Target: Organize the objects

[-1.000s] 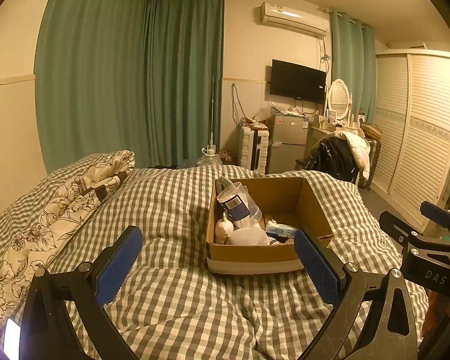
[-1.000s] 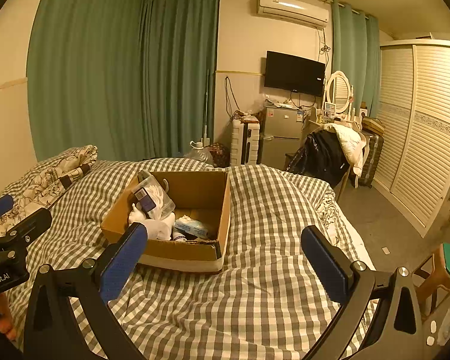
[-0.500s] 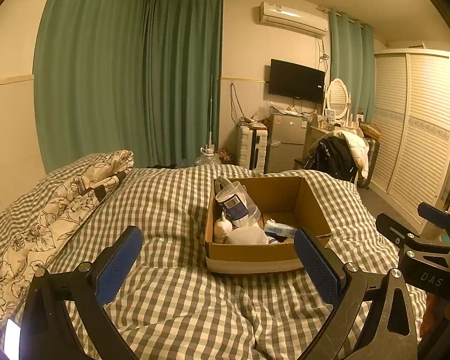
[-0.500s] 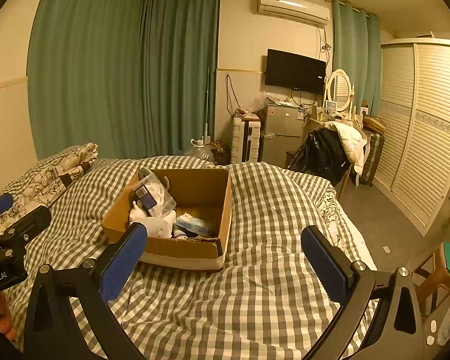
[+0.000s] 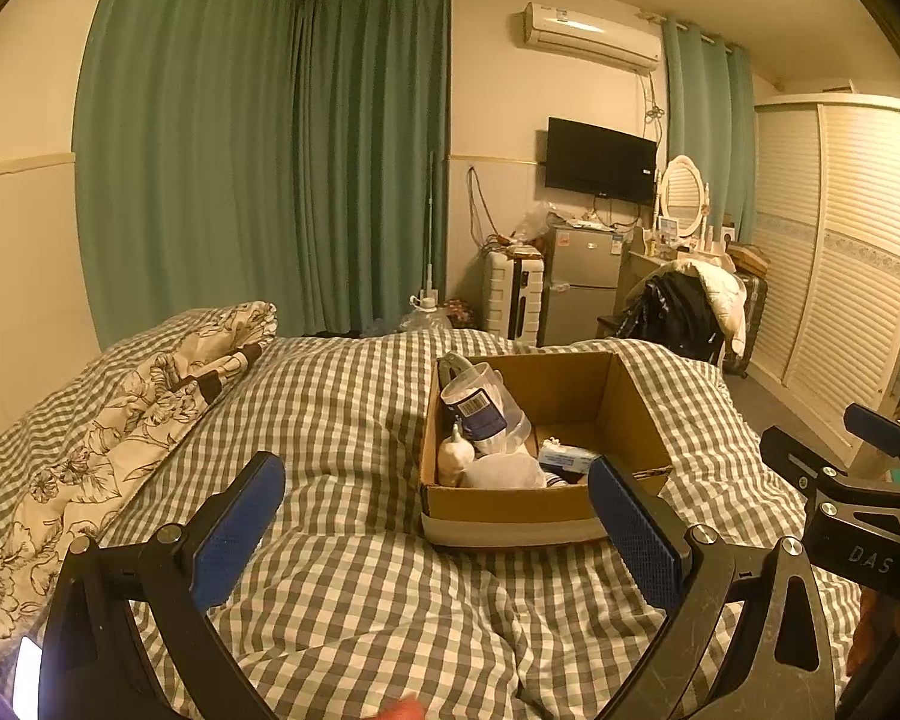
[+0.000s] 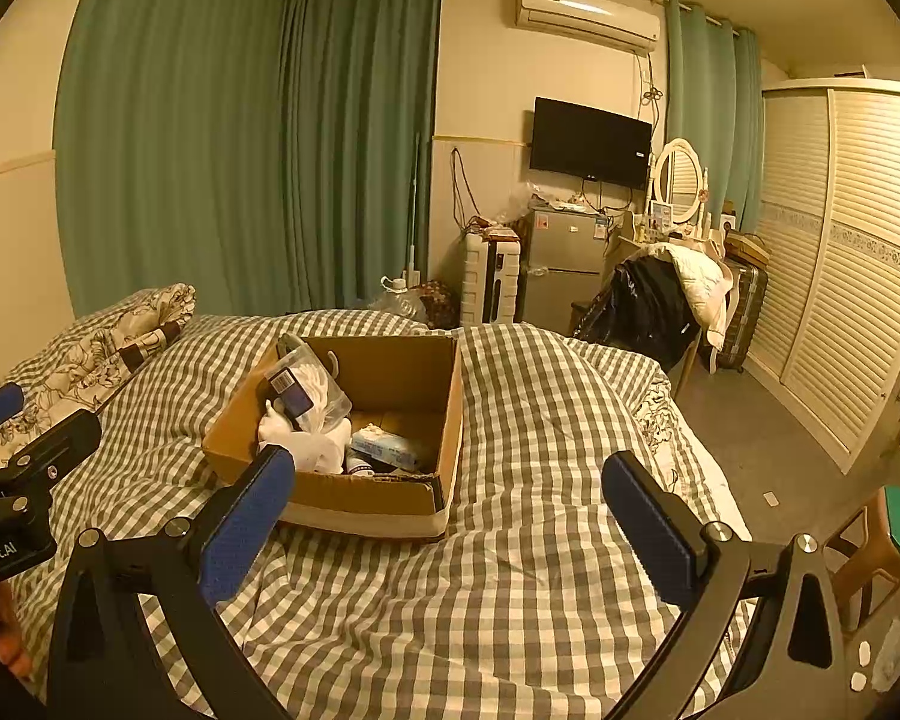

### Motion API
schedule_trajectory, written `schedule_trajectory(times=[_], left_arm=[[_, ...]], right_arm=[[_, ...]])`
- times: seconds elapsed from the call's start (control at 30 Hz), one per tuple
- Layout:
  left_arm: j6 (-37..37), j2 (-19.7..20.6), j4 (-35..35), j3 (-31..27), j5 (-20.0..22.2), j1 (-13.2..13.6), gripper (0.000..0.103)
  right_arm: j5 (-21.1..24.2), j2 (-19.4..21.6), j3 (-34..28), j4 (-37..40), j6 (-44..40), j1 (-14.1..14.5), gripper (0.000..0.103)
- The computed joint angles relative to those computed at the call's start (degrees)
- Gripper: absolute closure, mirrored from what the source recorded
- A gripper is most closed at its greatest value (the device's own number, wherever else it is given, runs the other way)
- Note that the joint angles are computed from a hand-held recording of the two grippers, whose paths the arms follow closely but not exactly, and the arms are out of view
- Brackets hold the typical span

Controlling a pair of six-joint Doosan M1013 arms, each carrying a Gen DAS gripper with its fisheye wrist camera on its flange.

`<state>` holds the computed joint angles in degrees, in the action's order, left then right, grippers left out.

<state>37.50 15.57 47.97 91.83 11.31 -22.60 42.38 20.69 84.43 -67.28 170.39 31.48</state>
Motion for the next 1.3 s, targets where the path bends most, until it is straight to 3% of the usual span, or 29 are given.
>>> schedule_trajectory(times=[1.07,1.3], left_arm=[[4.1,0.1,-4.5,-0.1,-0.1,0.1,0.000],[1.4,0.1,-1.6,-0.1,-0.1,0.0,0.000]], right_arm=[[-0.1,0.7,-0.8,1.6,-1.6,0.0,0.000],[-0.2,0.8,-0.8,1.6,-1.7,0.0,0.000]])
